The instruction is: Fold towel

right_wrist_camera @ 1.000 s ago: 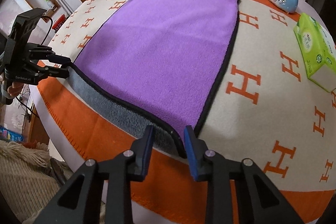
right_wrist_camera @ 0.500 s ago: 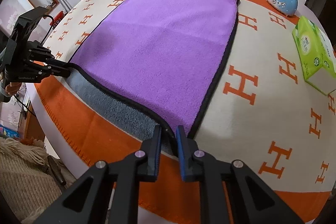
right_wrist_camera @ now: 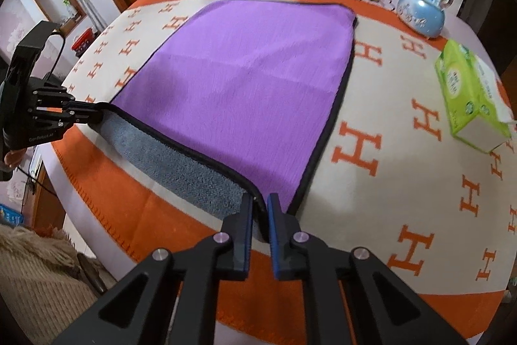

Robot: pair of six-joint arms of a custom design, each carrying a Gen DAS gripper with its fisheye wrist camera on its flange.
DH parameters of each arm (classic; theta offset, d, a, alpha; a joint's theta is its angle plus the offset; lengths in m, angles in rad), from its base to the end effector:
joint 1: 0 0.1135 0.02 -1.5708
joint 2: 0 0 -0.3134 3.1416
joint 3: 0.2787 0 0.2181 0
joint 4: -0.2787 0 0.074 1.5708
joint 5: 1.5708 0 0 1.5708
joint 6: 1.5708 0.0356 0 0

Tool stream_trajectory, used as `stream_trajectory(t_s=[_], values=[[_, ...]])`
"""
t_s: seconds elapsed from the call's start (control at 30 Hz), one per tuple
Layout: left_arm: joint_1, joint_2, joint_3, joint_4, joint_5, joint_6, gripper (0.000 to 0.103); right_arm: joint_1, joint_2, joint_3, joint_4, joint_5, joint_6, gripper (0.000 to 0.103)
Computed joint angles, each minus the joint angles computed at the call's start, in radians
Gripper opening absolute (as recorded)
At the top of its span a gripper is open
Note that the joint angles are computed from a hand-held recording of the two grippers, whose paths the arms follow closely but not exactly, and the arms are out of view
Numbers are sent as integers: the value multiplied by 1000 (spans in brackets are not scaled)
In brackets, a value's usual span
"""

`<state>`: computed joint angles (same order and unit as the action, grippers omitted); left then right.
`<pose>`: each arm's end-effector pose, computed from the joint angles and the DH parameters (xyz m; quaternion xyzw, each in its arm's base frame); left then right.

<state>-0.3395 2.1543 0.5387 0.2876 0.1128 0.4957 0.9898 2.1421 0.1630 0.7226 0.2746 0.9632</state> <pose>0.2528 -0.0935 0.0567 0.4082 0.9031 -0.0464 0.1249 0.1150 0.1575 0.0579 0.0084 0.9786 0.0528 0.1988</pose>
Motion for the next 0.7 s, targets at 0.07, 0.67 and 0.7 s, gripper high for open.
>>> stream_trajectory(t_s=[0.07,0.67,0.7], values=[[-5,-31,9,-9,-6,-20,6,-26,-45,14,-49,17,-14,8],[-62,-10,467,-216,-87,-197,6,-510,-213,331,-373,34,-371,9],[-64,18,510,-230,-99,-205,6,-531,-200,351,-376,26,-383,9]])
